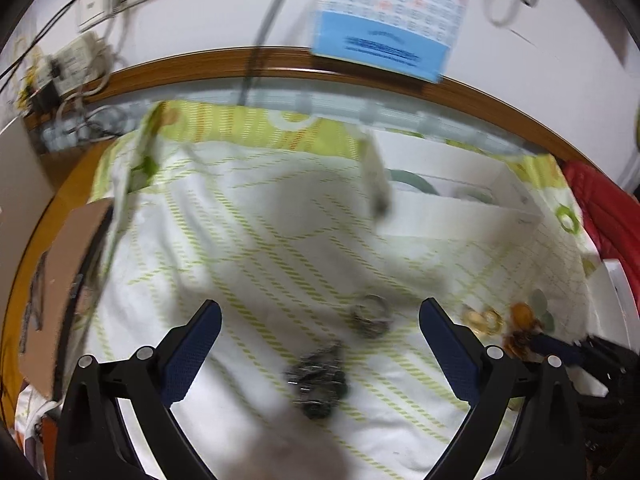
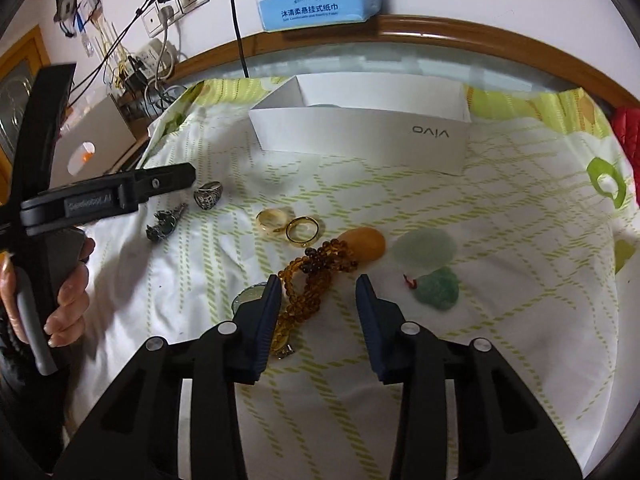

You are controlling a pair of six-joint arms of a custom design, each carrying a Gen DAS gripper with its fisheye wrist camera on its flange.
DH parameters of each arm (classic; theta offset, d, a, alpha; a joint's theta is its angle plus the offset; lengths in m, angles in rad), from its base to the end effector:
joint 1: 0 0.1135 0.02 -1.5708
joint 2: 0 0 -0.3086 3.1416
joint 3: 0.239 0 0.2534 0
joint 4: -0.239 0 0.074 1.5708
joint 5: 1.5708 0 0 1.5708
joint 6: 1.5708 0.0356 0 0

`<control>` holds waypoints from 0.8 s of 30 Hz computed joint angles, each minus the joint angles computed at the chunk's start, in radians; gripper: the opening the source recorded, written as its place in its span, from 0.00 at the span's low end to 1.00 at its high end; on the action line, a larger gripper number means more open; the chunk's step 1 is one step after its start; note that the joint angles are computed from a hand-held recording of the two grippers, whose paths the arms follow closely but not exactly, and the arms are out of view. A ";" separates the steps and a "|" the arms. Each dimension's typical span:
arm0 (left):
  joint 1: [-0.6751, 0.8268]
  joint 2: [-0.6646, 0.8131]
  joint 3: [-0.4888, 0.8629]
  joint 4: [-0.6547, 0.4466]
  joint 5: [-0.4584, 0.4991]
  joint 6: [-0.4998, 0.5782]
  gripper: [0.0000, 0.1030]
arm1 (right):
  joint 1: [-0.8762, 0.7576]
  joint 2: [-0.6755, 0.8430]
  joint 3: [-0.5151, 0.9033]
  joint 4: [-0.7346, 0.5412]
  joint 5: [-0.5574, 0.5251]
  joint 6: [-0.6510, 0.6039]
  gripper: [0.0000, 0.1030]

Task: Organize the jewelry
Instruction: 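Grasp the silver ring with the left tool while the right tool grasps the amber necklace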

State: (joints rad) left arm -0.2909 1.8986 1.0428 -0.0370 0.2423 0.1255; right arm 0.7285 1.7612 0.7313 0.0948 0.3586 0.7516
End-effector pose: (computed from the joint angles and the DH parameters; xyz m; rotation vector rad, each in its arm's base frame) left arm 0.3751 -0.1212 0.1745 0.6121 2.3861 -0.3703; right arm 0.2473 0.2039 0.1500 0.1731 2.4294 0.2140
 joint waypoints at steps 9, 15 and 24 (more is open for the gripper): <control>-0.053 0.025 0.003 -0.021 -0.017 0.072 0.77 | -0.032 -0.027 -0.035 0.001 0.003 0.044 0.09; -0.061 0.031 0.000 -0.022 -0.015 0.084 0.77 | -0.030 -0.019 -0.017 -0.022 0.014 0.033 0.09; -0.086 0.069 0.029 -0.025 -0.085 0.078 0.76 | -0.023 -0.018 -0.010 -0.030 0.023 0.030 0.19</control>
State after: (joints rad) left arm -0.3771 1.9676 1.0723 -0.0620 0.1570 0.2035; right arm 0.7052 1.7429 0.7213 0.0647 0.3817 0.7818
